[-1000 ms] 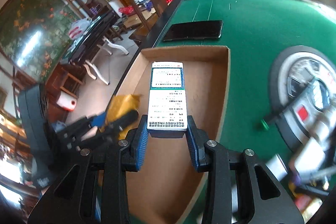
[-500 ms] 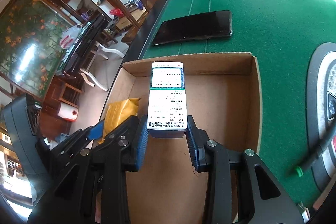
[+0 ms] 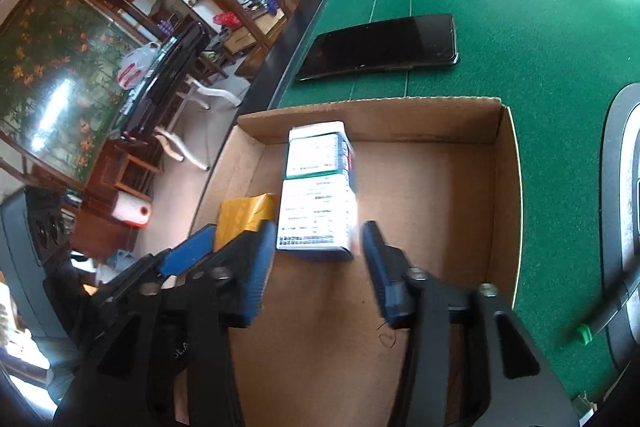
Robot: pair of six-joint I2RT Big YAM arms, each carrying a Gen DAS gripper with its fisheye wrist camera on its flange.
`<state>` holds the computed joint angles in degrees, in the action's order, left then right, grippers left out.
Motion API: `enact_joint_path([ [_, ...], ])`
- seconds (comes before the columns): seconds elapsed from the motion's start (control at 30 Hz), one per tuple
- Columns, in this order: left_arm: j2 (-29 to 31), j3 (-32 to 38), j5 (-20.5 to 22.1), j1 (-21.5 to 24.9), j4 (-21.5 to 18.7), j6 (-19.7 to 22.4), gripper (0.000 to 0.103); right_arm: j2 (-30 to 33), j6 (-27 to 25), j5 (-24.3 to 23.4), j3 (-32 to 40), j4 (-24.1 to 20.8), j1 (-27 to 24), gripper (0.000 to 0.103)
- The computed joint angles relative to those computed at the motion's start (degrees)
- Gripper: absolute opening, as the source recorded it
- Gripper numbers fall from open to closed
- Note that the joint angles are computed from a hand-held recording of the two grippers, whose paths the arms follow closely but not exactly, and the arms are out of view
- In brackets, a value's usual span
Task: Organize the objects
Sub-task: 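Carry both items to the cardboard tray and open both tools to release, then grasp the white pill bottle with the left tool while the right tool grasps the yellow tape roll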
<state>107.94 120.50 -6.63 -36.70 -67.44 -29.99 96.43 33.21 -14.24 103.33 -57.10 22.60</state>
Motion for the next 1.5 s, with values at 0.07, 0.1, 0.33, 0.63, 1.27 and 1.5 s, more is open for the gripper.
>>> enact_joint_path([
  [0.07, -1.68, -2.45, -0.19, -0.31, 0.98, -0.13, 0.059, -1.03, -0.58, -0.56, -0.58, 0.16, -0.16, 0.053],
  [0.1, -2.63, -3.98, -0.33, -0.56, 1.47, 0.03, 0.059, -1.70, -0.59, -0.75, -1.09, 0.22, -0.31, 0.053],
  [0.33, -6.81, -10.34, -1.99, -2.11, 2.51, -0.66, 0.059, -11.46, -1.52, -6.41, -10.19, 2.06, -2.97, 0.053],
  [0.63, -13.84, -17.83, -6.43, -5.29, 6.17, -1.33, 0.059, -21.00, -9.63, -5.78, -21.27, -1.54, -7.74, 0.053],
  [1.27, -11.83, -13.85, -1.04, -20.90, 7.44, 14.30, 0.069, -40.29, -33.29, 4.46, -35.09, -14.17, -10.79, 0.052],
  [1.5, -3.87, -4.21, 1.25, -21.55, -0.12, 1.39, 0.070, -53.23, -27.83, -10.84, -45.06, -9.83, -22.78, 0.052],
])
